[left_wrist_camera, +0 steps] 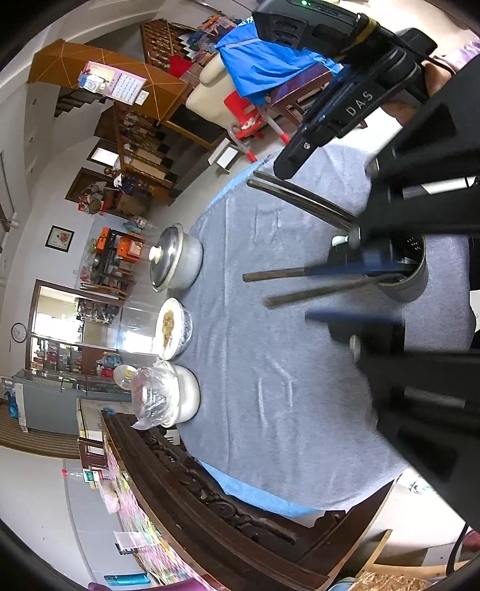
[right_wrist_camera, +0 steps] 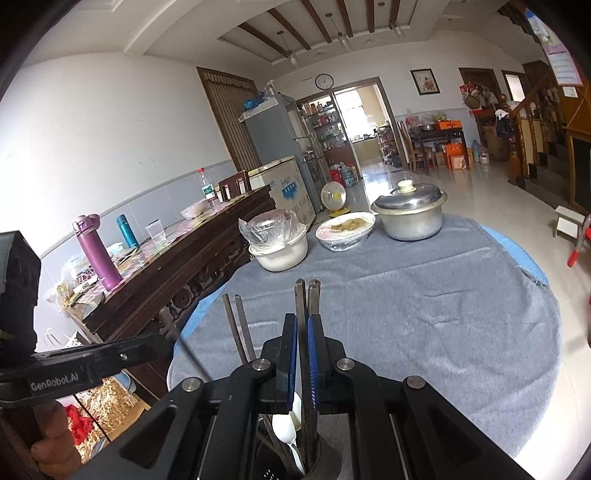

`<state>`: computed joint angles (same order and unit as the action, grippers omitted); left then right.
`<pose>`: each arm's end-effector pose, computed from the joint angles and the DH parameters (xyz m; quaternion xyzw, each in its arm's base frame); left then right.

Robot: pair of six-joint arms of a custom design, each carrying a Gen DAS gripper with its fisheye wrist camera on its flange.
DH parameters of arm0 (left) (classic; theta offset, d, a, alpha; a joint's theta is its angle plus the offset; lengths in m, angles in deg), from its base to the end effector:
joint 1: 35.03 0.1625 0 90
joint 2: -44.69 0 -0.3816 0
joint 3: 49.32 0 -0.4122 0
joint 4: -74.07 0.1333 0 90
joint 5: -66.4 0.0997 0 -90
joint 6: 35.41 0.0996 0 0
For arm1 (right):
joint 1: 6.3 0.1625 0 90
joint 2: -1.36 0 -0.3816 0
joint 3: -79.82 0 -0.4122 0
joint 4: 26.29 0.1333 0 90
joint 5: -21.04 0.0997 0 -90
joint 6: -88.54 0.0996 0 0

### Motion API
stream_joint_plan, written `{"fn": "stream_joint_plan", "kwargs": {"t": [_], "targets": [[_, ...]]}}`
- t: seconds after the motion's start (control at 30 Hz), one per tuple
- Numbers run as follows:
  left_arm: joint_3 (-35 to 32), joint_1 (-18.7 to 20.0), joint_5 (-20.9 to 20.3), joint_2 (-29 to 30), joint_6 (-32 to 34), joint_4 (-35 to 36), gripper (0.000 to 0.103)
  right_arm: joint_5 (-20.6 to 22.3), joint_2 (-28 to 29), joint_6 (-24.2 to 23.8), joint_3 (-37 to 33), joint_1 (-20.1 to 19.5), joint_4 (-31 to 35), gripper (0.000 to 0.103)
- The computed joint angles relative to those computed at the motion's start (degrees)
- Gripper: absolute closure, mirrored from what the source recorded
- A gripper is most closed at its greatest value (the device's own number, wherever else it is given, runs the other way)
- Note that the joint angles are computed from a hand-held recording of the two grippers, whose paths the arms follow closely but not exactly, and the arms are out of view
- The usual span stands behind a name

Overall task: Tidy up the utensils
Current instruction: 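Open both tools to release the chopsticks into the holder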

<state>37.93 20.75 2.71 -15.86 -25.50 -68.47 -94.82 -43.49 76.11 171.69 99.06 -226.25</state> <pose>-0.2382 -0.6658 0.2727 0.3094 0.8987 -0.2595 0.1710 0.2659 -0.6287 0.1781 0.0862 -0.8350 0.5135 0.1778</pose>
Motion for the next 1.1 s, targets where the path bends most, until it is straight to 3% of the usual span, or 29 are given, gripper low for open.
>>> {"fn": "stream_joint_plan", "kwargs": {"t": [0.07, 0.13, 0.23, 0.4, 0.63, 0.87, 1.1], "targets": [[0.45, -0.09, 0.96, -0.04, 0.35, -1.09, 0.054, -0.2, -0.15, 0.68, 0.01, -0.05, 0.62, 0.096], [0.69, -0.22, 1.79, -0.01, 0.84, -1.69, 0.054, -0.2, -0.35, 1.29, 0.09, -0.13, 1.17, 0.095], [0.76, -0.25, 3.03, 0.13, 0.66, -1.85, 0.039, -0.24, -0.59, 2.06, 0.31, -0.21, 1.48, 0.093], [1.28, -0.66, 7.85, 0.91, 1.4, -3.84, 0.029, -0.81, -0.64, 2.78, 0.57, -0.3, 0.61, 0.068], [1.8, -0.99, 14.8, 2.22, 1.53, -6.09, 0.026, -2.27, -1.0, 3.03, 1.29, -0.25, -0.18, 0.068], [3.34, -1.17, 18.4, 2.31, 2.68, -9.35, 0.016, -3.21, -1.12, 2.97, 1.95, -0.03, 0.05, 0.068], [3.44, -1.28, 23.23, 3.68, 3.2, -12.1, 0.015, -3.87, -1.54, 3.21, 3.06, 0.1, 0.68, 0.068]]}}
